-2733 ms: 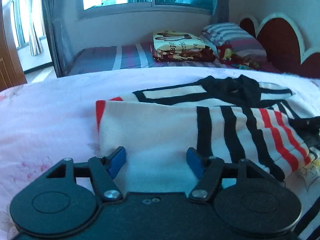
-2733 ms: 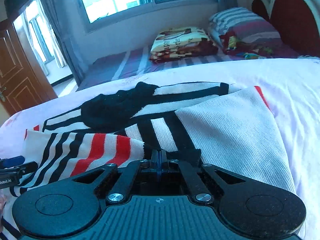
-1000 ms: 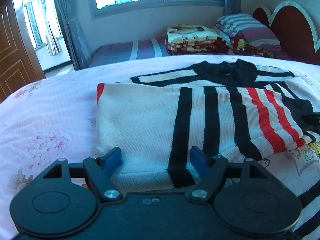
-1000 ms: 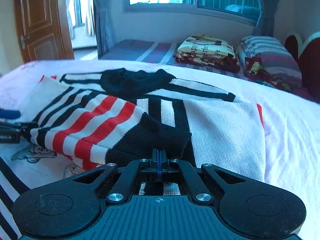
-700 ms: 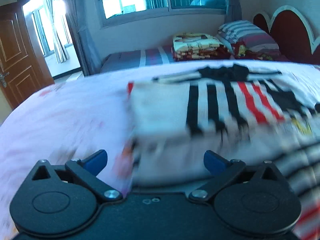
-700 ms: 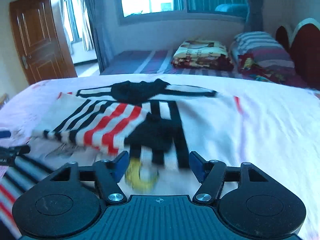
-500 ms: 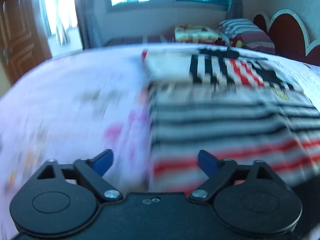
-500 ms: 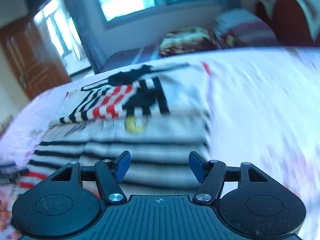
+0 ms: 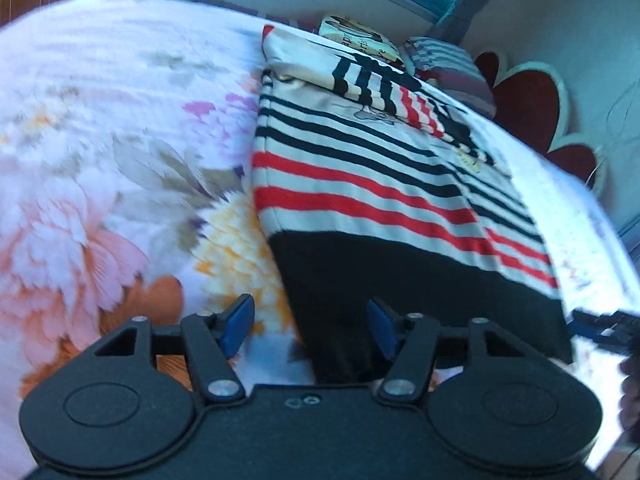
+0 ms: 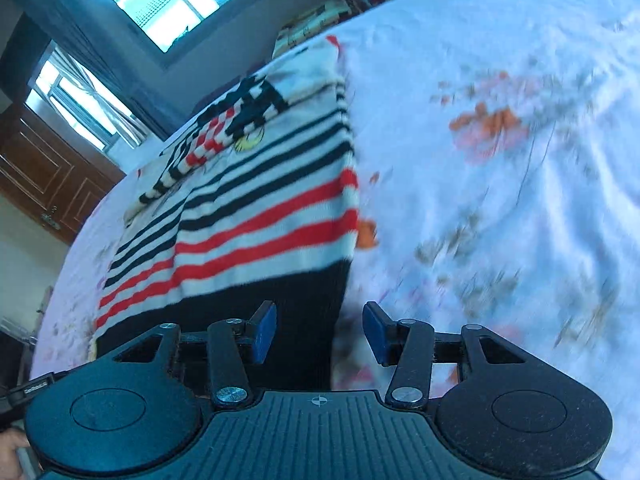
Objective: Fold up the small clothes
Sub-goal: 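Grasp the black hem with both grippers side by side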
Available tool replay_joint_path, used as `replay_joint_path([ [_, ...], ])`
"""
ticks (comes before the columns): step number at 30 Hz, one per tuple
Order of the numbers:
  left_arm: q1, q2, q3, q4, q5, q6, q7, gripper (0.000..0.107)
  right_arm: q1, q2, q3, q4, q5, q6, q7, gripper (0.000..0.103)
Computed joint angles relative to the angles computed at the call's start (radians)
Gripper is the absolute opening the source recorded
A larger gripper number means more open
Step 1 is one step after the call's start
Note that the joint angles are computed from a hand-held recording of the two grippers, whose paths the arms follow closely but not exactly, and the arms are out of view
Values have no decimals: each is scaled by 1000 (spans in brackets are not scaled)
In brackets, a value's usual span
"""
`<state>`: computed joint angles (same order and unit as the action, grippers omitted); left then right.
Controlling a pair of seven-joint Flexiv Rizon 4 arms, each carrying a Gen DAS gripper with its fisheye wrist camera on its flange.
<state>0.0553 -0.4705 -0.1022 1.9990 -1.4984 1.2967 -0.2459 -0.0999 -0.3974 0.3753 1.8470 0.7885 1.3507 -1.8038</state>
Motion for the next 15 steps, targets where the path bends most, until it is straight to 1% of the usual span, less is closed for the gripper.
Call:
replay_joint_path([
  [1,3,-1,-3,0,-13,-7,-1,60,18,3,-11,11,-12,6,26,49],
  [2,4,-3,-5,-2,-25,-13,3,60,16,-1,-1,16,2,22,20,49],
  [4,4,-7,-5,-8,-31,-30,4,59,-15,0,39,15,53,23,-20,49],
  [6,6,-14,-4,-19,-32,-46,-6,57,-33,-7,57,1,94,13,-54,49],
  [7,10,-19,-5,-25,-32,-59,-15,54,-31,-10,54,-6,103,8,-59,49],
  [9,23,-30,-7,-40,-34,-90,-50,53,-30,-23,46,-31,120,-8,-57,48],
  [11,34,-43,-9,-57,-29,-117,-70,49,-34,-36,45,-57,137,-30,-76,48],
  [15,39,-60,-16,-79,-23,-136,-73,49,-10,-59,28,-90,136,-48,-73,48],
])
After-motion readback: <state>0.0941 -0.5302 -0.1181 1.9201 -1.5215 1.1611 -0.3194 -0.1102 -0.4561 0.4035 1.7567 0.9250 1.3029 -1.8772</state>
